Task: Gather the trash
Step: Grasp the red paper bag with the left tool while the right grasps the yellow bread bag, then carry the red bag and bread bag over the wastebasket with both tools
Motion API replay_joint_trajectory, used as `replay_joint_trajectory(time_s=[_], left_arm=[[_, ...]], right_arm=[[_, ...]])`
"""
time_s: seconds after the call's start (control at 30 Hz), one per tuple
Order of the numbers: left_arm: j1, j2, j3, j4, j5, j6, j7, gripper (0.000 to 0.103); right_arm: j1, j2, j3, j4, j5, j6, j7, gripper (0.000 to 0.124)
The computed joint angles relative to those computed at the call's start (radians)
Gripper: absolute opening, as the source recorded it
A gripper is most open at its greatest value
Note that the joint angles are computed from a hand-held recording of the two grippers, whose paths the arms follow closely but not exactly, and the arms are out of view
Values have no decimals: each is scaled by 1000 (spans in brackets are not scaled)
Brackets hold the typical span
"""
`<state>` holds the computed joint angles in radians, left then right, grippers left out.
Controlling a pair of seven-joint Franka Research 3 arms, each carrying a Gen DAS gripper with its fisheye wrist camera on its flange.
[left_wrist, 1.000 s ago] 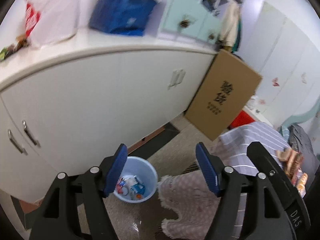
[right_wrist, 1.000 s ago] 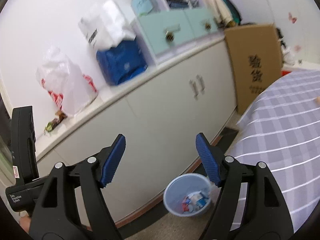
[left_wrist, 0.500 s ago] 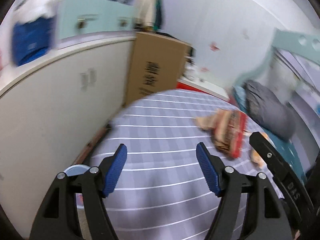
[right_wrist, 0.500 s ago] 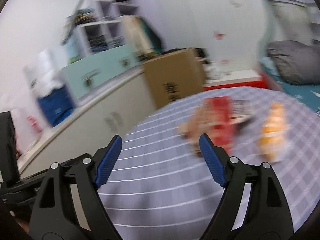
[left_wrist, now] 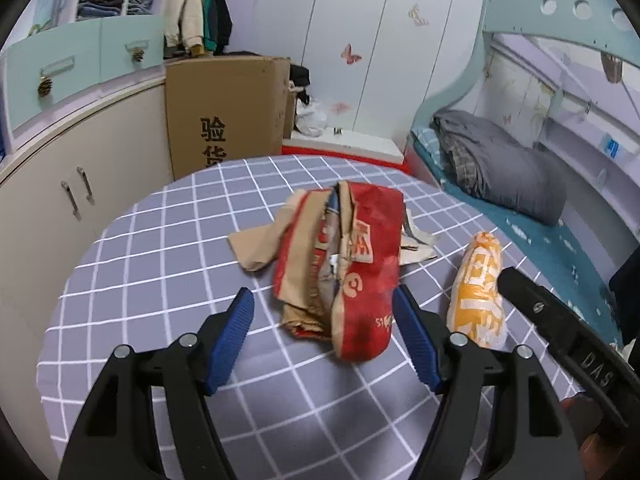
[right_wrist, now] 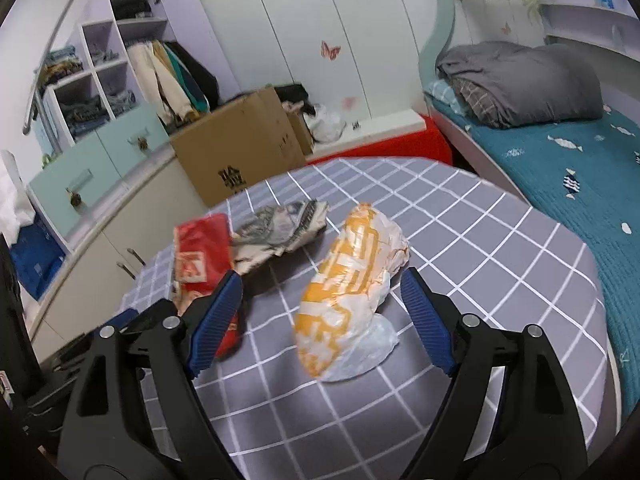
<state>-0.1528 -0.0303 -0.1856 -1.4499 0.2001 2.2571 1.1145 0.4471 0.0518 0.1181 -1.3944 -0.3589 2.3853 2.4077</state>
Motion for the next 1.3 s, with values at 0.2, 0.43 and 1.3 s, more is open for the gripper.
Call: replay_joint_trajectory(time_s=[0.2, 0.43, 1.3], left_arm=[[-8, 95, -5, 108, -54, -95, 68, 36], [10, 47, 7, 56, -125, -35, 90, 12], [90, -535, 185, -532, -233, 187, 96, 3]], right_arm=[[-1, 56, -14, 62, 62, -61, -46, 80], [2, 98, -25, 119, 181, -122, -127, 48], [197, 209, 54, 312, 215, -10, -281, 41]])
